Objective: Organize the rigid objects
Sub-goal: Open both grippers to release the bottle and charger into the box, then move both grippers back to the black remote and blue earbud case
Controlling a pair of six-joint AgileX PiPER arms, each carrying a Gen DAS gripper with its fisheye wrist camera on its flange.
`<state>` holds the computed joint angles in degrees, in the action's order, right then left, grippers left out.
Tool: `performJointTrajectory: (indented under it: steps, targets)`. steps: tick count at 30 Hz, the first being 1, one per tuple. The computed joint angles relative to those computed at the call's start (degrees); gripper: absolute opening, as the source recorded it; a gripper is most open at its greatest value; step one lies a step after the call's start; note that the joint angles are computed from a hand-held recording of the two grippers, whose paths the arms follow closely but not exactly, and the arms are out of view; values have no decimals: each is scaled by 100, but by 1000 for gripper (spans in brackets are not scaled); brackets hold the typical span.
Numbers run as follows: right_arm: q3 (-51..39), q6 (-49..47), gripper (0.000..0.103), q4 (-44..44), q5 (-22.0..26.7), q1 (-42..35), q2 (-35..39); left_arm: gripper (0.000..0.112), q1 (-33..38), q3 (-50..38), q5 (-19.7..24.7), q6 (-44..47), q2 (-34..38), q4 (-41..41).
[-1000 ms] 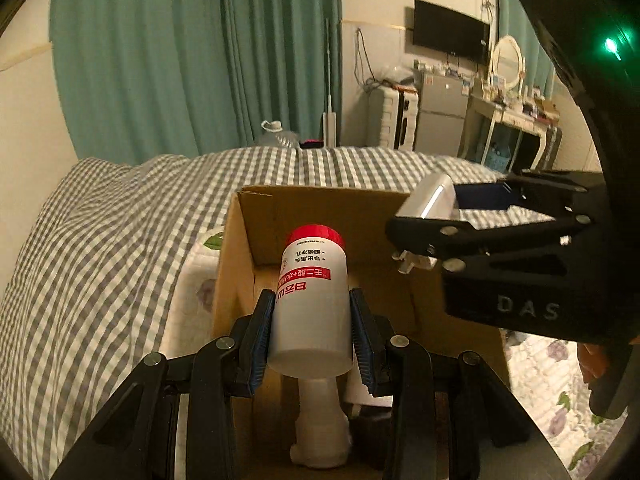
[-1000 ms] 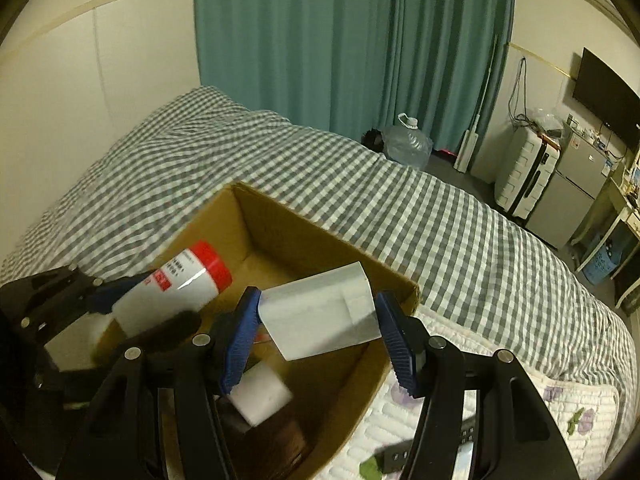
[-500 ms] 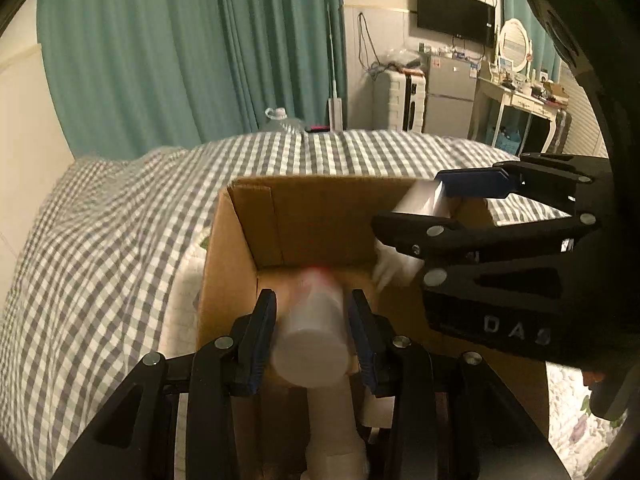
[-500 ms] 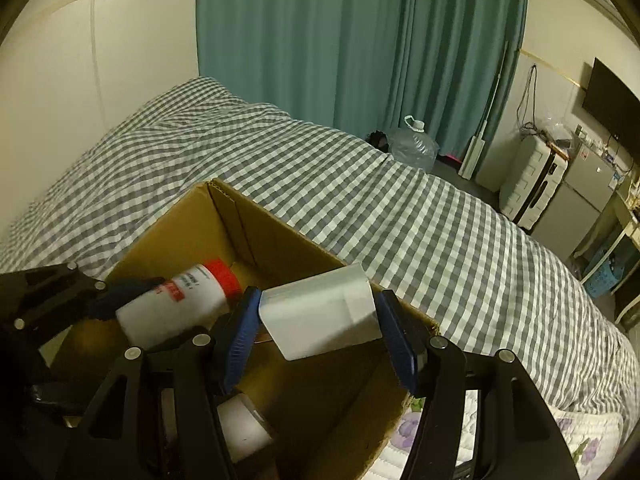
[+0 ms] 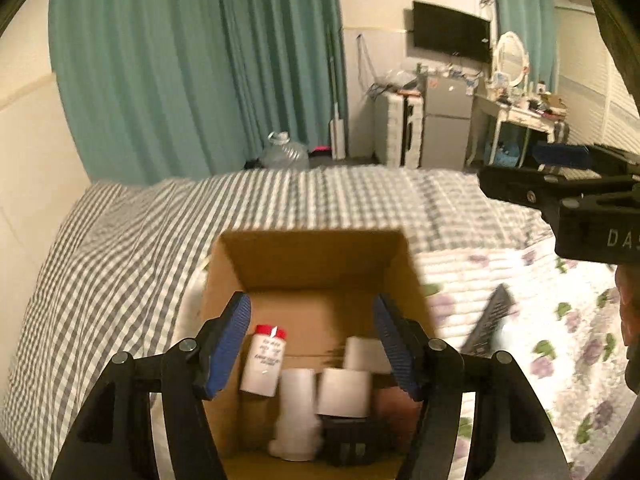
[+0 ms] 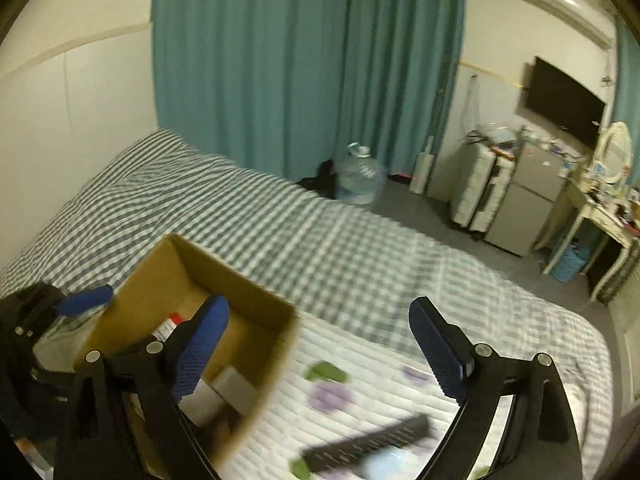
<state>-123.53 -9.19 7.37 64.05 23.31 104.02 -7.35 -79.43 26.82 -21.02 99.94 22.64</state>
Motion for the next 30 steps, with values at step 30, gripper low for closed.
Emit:
performJointTrajectory:
  steps: [30]
  targets:
    - [4762,-5009,94,2316,-1219,-2650,-1023,69,-2005,-1638,1017,-1542,2348,798]
